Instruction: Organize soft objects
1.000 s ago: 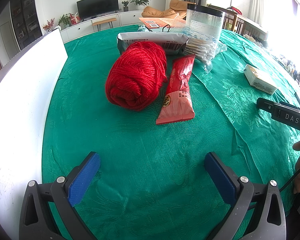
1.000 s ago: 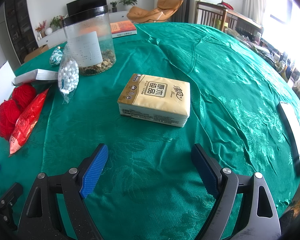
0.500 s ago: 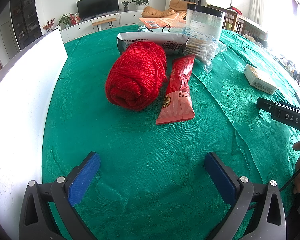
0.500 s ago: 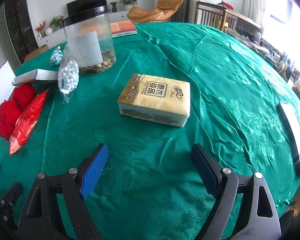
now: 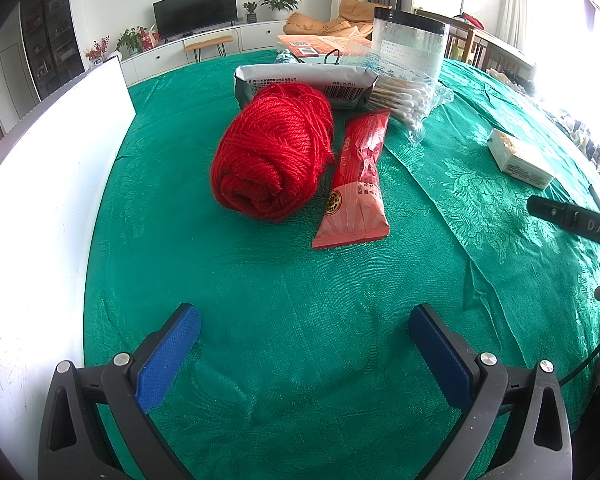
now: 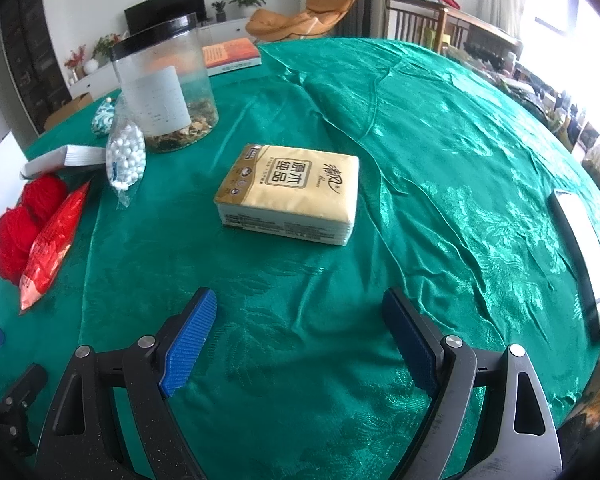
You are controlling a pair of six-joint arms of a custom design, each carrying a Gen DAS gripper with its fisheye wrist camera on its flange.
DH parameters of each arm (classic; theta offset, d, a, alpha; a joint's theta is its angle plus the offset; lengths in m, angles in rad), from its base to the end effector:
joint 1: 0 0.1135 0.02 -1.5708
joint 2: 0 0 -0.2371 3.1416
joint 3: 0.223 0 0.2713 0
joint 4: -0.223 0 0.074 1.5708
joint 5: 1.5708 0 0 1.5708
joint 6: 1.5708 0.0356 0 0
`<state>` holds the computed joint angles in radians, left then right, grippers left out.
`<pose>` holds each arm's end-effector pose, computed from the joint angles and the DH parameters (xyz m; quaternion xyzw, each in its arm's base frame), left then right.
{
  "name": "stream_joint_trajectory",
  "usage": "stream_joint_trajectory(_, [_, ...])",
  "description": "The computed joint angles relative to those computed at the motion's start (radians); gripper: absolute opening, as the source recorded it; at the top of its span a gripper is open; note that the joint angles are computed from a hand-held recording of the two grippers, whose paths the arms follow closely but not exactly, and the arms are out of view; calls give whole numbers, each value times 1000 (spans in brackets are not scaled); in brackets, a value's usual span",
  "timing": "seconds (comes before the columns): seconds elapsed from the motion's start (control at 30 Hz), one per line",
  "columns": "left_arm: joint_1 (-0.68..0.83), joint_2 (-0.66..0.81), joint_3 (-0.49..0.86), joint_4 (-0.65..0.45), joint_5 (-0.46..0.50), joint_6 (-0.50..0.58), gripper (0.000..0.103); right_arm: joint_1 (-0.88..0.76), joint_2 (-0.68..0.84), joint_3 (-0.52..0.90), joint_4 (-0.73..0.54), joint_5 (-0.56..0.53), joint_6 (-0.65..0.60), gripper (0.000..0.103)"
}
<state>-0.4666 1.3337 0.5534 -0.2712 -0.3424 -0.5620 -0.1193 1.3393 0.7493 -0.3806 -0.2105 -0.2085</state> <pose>0.2268 -0.1009 0.1071 -0.0891 0.9492 0.0189 0.3013 0.2792 -0.0260 0.1571 -0.0734 0.9477 0.0510 0.3064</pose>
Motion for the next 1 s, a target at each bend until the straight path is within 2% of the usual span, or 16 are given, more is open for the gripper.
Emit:
stream_joint_trajectory(0.07, [0,1,0,1,0,0,103,-31,19,24,-20,-43,3,87])
stream_joint_trajectory(0.17, [0,1,0,1,0,0,103,4,63,70,-37,38,-68,87])
stream_joint_trajectory(0.2, [0,1,0,1,0,0,103,4,94,100,-39,31,-85,87])
stream_joint_trajectory(0.27, [0,2,1,1,0,-1,103,7,228,242,-67,66,-74,85])
stream_joint_trajectory(0.4, [-2,-11,-4,-6,-1,-1,103,2,551,645,-192,95,-10,84])
stream_joint_trajectory(0.43, [-2,-12,-4,-7,-1,-1,103,-8,591,703,-202,86,8,84])
stream_joint_trajectory(0.5, [-2,-11,-3,-9,-2,-1,103,-45,600,729,-226,22,63,86])
stream_joint_trajectory(0.57, [-1,-5,2,-10,-1,0,103,-92,552,653,-212,-92,99,86])
stream_joint_trajectory(0.63, [0,-4,3,-9,-1,0,103,-120,430,477,-124,-131,99,86])
stream_joint_trajectory(0.77, [1,-3,4,-9,0,1,103,-125,229,224,-5,-130,60,87])
stream_joint_trajectory(0.87, [4,0,7,-10,7,5,103,-106,158,147,7,-103,33,87])
stream_joint_trajectory(0.93, [16,-5,31,-59,39,0,102,-88,126,106,34,-69,13,87])
stream_joint_trajectory(1.0, [39,-74,26,-71,65,-3,102,-73,118,88,54,-31,-2,87])
